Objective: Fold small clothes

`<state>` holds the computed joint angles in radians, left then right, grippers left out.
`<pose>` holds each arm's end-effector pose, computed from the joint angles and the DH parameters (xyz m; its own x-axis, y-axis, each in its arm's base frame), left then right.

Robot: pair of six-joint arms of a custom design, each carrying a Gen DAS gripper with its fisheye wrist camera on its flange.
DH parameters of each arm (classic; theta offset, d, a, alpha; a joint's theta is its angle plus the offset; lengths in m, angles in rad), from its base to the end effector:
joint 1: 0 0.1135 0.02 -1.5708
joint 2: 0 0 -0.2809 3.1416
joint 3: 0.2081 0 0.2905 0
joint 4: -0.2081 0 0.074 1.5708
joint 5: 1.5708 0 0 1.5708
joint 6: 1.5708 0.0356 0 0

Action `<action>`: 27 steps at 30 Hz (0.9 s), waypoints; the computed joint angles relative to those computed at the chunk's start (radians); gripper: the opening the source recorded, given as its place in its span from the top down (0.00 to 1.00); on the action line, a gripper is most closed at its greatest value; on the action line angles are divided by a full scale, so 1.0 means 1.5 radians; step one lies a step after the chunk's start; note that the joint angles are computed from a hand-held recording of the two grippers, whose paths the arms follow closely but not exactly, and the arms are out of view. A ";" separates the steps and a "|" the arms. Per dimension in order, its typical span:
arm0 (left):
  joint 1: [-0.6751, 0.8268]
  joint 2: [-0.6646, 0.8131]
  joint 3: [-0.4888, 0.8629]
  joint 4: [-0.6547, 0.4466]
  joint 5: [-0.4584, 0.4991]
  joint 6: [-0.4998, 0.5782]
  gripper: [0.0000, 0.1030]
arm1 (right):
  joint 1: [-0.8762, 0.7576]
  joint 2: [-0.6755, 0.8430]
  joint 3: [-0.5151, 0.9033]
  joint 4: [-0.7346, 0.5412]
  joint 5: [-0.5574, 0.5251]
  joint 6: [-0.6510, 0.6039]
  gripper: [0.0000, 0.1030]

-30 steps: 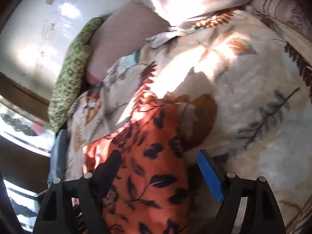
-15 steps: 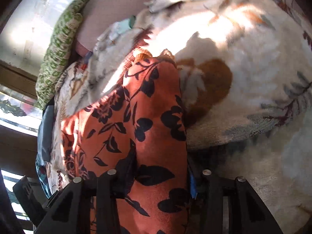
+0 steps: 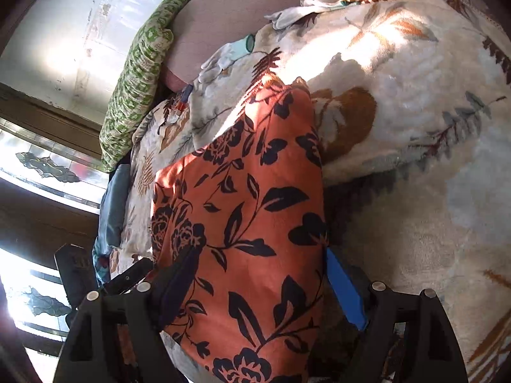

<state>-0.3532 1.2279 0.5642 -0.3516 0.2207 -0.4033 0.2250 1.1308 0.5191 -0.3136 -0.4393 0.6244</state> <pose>0.2260 -0.0916 0.1578 -0.9082 -0.0733 -0.4121 0.0972 0.9207 -0.3780 0.2222 0.0664 0.1687 -0.8956 0.3378 -0.2895 0.0891 0.7736 0.6273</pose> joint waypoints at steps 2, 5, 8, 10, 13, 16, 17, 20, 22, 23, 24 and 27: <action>-0.020 0.041 0.009 0.006 -0.010 0.000 0.17 | 0.015 0.042 0.000 0.031 0.003 0.005 0.20; -0.046 0.056 0.009 0.026 -0.027 0.017 0.51 | 0.047 0.105 0.010 0.056 0.019 0.005 0.34; -0.084 0.013 0.018 -0.001 -0.072 0.012 0.78 | 0.092 0.078 0.022 0.028 0.088 0.001 0.63; -0.136 -0.044 0.016 -0.019 -0.160 0.002 0.79 | 0.131 0.036 0.045 -0.016 0.144 -0.017 0.66; -0.128 -0.096 0.003 -0.031 -0.156 -0.019 0.79 | 0.153 0.000 0.067 -0.048 0.191 -0.031 0.66; -0.144 -0.028 -0.011 0.004 -0.182 -0.044 0.76 | 0.138 0.043 0.048 0.013 0.186 -0.032 0.59; -0.142 0.015 -0.011 0.018 -0.179 -0.036 0.63 | 0.130 0.090 0.049 0.027 0.176 -0.030 0.53; -0.115 -0.027 -0.026 0.008 -0.179 -0.053 0.34 | 0.104 0.080 0.005 0.062 0.145 0.019 0.34; -0.078 -0.078 -0.027 -0.019 -0.147 -0.057 0.32 | 0.119 0.002 -0.004 0.019 0.189 0.011 0.34; -0.069 -0.106 -0.026 -0.037 -0.148 -0.054 0.32 | 0.132 -0.034 0.001 -0.012 0.217 0.006 0.34; -0.065 -0.139 -0.032 -0.050 -0.148 -0.051 0.32 | 0.142 -0.075 0.003 -0.034 0.232 0.009 0.34; -0.082 -0.211 -0.055 -0.084 -0.160 -0.057 0.32 | 0.158 -0.186 -0.024 -0.044 0.195 0.055 0.33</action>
